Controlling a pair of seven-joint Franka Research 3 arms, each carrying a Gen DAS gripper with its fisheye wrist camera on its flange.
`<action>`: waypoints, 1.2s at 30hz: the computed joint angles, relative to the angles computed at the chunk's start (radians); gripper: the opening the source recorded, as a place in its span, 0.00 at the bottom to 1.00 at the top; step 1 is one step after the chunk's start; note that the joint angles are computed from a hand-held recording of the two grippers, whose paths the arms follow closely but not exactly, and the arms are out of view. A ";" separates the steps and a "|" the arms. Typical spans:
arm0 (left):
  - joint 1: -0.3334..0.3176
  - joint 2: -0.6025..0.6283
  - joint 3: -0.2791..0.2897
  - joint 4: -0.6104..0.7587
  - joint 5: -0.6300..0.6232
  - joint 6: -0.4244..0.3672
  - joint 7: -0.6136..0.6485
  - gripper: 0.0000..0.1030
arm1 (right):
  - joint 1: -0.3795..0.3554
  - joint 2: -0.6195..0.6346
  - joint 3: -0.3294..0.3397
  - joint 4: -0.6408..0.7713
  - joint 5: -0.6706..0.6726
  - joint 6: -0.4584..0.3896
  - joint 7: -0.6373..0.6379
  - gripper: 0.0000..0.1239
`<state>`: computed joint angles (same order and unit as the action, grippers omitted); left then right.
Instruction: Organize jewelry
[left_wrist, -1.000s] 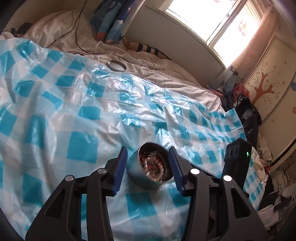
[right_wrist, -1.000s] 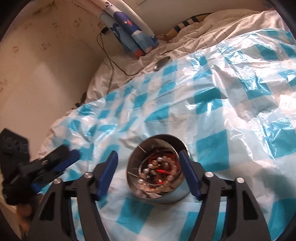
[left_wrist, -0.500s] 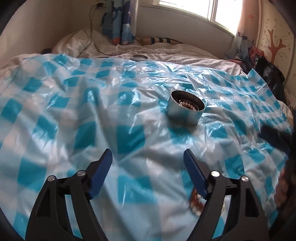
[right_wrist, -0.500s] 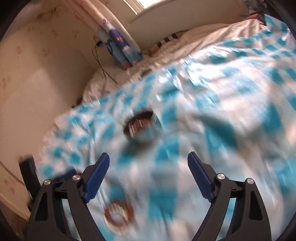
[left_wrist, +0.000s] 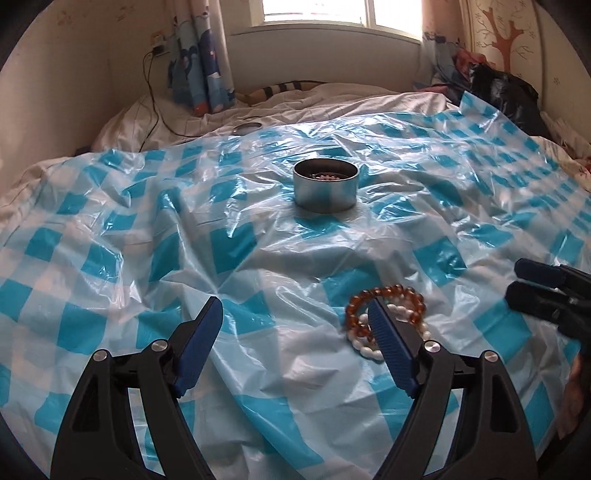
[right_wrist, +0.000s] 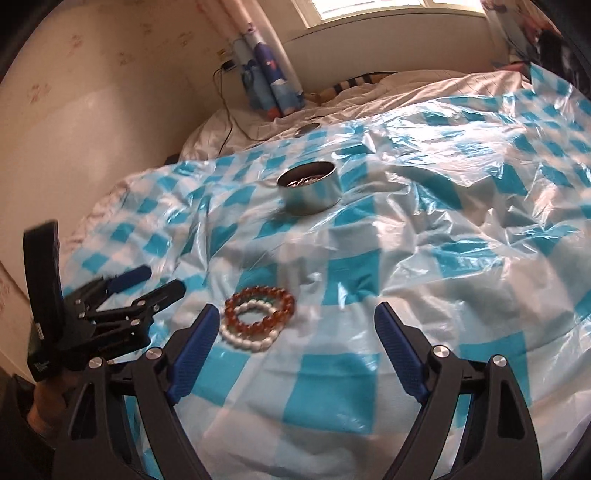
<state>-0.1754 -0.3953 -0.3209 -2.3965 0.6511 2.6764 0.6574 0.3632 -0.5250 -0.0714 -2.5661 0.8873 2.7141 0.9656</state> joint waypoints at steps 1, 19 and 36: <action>0.000 -0.002 -0.004 0.002 0.004 -0.004 -0.003 0.75 | -0.002 -0.002 0.004 -0.004 -0.002 -0.004 0.010 0.67; 0.003 0.032 -0.026 0.046 0.065 -0.023 -0.015 0.80 | -0.025 0.056 0.001 0.018 0.027 -0.033 0.077 0.67; -0.032 0.084 -0.026 0.097 0.144 -0.063 -0.015 0.80 | -0.037 0.084 0.006 0.041 0.069 -0.071 0.058 0.70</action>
<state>-0.2072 -0.3114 -0.3464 -2.2999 0.7950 2.6135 0.6424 0.3258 -0.4408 -0.0650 -2.5248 0.9566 2.6432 1.0240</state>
